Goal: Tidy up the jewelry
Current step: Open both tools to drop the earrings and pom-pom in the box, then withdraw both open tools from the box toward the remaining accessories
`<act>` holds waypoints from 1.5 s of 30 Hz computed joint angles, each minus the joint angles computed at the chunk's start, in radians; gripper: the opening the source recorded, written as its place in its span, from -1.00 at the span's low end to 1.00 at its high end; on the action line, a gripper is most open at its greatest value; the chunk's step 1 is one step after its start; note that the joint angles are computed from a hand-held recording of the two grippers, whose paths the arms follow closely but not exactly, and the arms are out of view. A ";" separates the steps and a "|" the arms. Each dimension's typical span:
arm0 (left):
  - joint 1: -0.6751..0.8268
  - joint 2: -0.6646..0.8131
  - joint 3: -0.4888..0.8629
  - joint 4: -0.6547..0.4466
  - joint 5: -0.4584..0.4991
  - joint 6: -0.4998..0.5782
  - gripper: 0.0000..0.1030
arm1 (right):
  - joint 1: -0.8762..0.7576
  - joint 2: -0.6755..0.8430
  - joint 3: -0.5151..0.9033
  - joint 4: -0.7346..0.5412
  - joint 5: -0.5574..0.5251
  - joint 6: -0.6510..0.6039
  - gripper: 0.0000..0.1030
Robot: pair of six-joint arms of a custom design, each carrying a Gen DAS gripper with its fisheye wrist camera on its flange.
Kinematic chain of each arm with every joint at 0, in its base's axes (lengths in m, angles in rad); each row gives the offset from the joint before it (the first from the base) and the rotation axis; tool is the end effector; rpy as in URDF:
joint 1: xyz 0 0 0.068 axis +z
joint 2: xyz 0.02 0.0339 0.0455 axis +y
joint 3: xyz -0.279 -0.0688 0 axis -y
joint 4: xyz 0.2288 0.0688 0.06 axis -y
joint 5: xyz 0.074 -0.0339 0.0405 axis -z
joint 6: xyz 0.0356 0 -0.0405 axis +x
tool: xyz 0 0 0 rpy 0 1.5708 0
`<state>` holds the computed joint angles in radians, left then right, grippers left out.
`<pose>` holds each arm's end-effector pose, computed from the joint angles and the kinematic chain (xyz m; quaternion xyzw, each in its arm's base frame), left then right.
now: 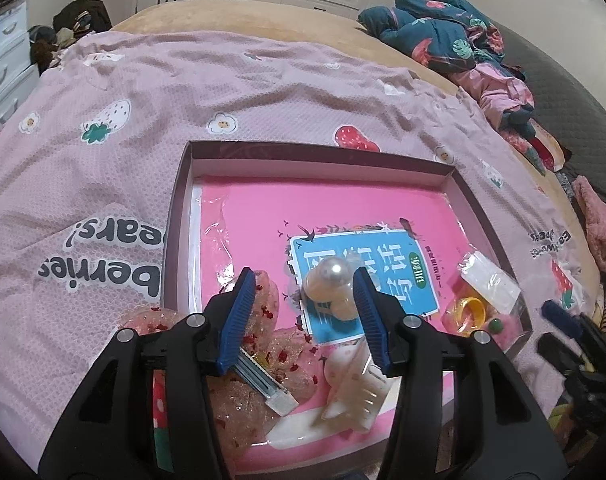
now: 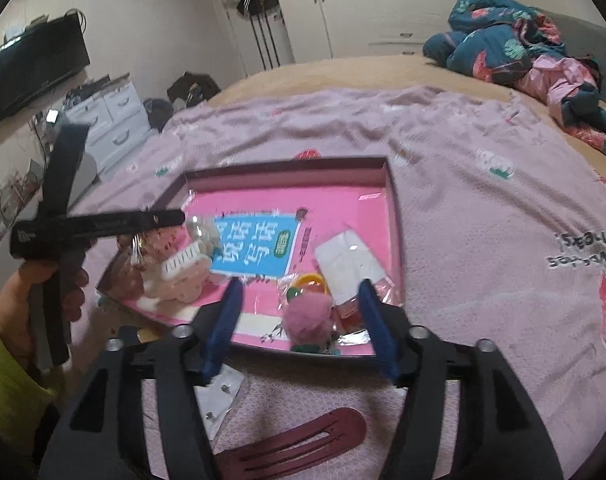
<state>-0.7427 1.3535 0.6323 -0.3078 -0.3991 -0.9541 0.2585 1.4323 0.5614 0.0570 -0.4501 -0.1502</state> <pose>0.1761 -0.1429 0.1884 -0.1524 0.9335 -0.0705 0.3167 0.2354 0.0783 0.1764 -0.2646 0.8702 0.2266 0.3484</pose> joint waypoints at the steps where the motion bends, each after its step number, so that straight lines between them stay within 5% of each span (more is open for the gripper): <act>1: -0.006 -0.008 0.002 -0.009 -0.006 -0.005 -0.11 | -0.017 -0.026 -0.003 -0.011 -0.011 0.001 0.30; 6: -0.037 -0.043 0.024 -0.056 -0.037 -0.030 0.06 | -0.077 -0.112 -0.006 -0.057 -0.040 0.002 0.59; 23: -0.335 -0.169 0.225 -0.396 -0.305 -0.212 0.79 | -0.184 -0.353 0.008 -0.260 -0.138 -0.033 0.75; 31: -0.519 -0.139 0.324 -0.592 -0.425 -0.386 0.82 | -0.205 -0.457 0.028 -0.373 -0.178 -0.064 0.76; 45: -0.776 -0.047 0.375 -0.829 -0.489 -0.756 0.82 | -0.241 -0.589 0.050 -0.528 -0.218 -0.116 0.85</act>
